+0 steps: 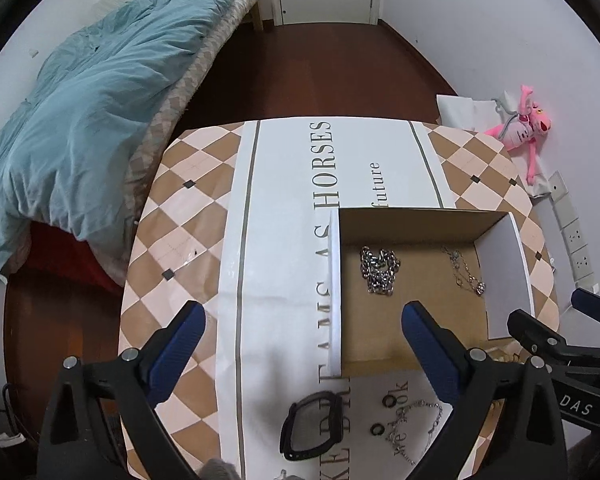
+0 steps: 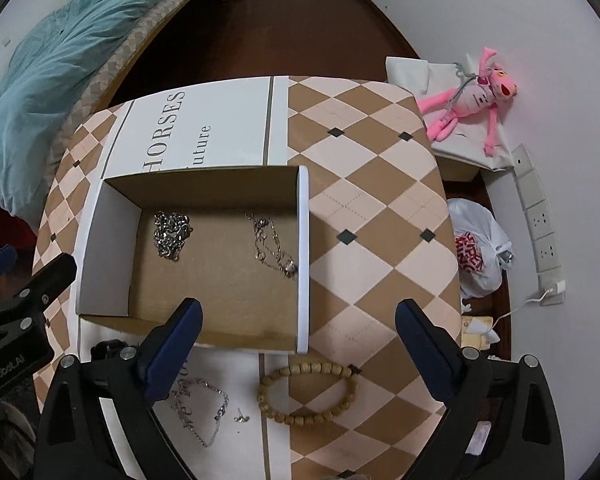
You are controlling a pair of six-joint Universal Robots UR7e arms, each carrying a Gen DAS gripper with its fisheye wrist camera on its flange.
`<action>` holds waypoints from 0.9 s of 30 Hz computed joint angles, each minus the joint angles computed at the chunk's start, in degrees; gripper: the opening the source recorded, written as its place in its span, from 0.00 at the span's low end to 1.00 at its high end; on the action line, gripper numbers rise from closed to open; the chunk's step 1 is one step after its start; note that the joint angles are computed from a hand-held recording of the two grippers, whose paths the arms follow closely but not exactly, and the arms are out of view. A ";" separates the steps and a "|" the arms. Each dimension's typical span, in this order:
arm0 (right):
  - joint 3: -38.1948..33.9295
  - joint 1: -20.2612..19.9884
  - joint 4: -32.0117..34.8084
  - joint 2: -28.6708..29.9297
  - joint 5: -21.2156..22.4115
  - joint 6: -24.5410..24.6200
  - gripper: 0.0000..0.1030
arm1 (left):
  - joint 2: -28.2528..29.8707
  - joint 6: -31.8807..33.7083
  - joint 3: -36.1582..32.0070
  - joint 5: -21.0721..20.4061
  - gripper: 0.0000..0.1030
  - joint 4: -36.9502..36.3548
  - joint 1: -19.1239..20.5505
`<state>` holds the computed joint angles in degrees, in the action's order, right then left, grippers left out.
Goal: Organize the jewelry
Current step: 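Withdraw both grippers from the box back over the table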
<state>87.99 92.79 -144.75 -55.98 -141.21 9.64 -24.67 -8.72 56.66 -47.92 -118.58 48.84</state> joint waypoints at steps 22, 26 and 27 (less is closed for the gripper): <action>9.98 10.75 -17.44 -5.25 -7.61 -5.45 0.96 | -14.44 2.04 18.51 0.98 0.98 -13.07 -5.10; 11.77 12.66 -20.01 -6.35 -8.21 -5.67 0.96 | -16.98 1.26 21.49 2.03 0.98 -14.69 -6.19; 12.29 12.96 -20.44 -6.81 -7.86 -5.43 0.96 | -17.52 1.03 22.09 2.30 0.98 -14.88 -6.43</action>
